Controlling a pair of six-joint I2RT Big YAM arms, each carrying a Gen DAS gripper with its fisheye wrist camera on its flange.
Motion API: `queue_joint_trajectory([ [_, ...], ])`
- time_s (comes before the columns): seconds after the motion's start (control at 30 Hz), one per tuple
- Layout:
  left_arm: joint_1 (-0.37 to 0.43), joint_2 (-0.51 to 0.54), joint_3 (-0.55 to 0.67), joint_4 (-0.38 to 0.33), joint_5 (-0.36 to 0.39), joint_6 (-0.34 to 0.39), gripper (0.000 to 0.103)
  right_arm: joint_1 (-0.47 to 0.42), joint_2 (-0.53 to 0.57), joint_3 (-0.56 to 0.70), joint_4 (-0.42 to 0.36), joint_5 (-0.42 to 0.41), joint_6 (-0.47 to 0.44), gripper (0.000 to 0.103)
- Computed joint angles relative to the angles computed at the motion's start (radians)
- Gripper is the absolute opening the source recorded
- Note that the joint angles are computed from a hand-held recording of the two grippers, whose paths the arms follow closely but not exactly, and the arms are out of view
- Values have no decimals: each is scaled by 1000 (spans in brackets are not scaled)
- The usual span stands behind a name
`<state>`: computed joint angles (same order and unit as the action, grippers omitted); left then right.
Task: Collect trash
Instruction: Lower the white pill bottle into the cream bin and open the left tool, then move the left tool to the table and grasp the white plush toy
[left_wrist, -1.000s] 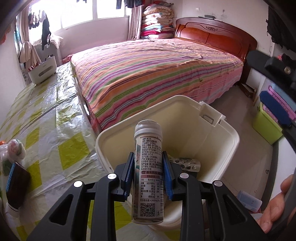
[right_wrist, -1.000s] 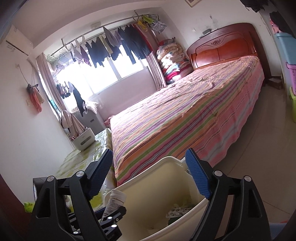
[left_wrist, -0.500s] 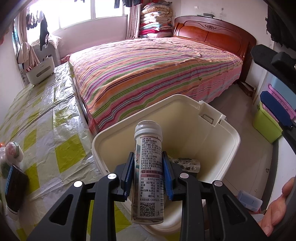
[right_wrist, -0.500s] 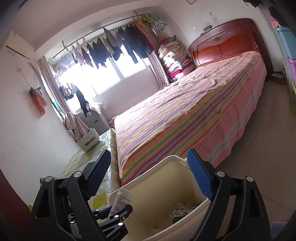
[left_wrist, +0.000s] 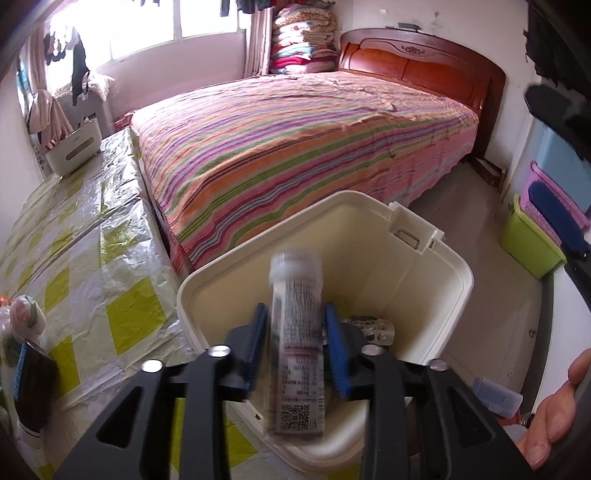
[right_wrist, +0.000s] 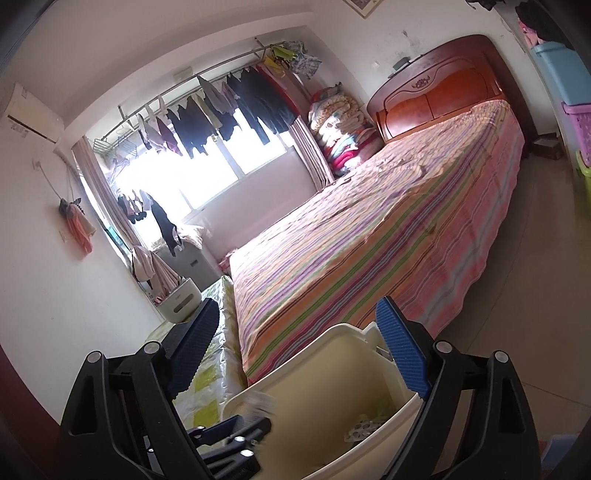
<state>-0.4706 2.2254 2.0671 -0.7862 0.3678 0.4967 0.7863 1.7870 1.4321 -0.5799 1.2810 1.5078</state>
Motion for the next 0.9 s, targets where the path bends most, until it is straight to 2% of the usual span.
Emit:
queue_joint_trajectory([
  [0.07, -5, -17, -29, 34, -27, 8, 82, -2, -1, -5, 19, -4, -15, 85],
  [0.13, -9, -57, -104, 136, -53, 17, 82, -2, 0, -4, 20, -4, -16, 85],
  [0.2, -10, -78, -141, 189, -75, 38, 82, -2, 1, -2, 18, -4, -15, 85],
  [0.37, 3, -111, -191, 250, -86, 62, 82, -5, 7, 0, 47, -17, -40, 85],
  [0.63, 51, -124, -214, 283, -84, 90, 82, -12, 40, 43, 78, -51, -107, 85],
  [0.9, 112, -93, -164, 256, -86, 72, 82, -20, 90, 118, 95, -106, -202, 85],
])
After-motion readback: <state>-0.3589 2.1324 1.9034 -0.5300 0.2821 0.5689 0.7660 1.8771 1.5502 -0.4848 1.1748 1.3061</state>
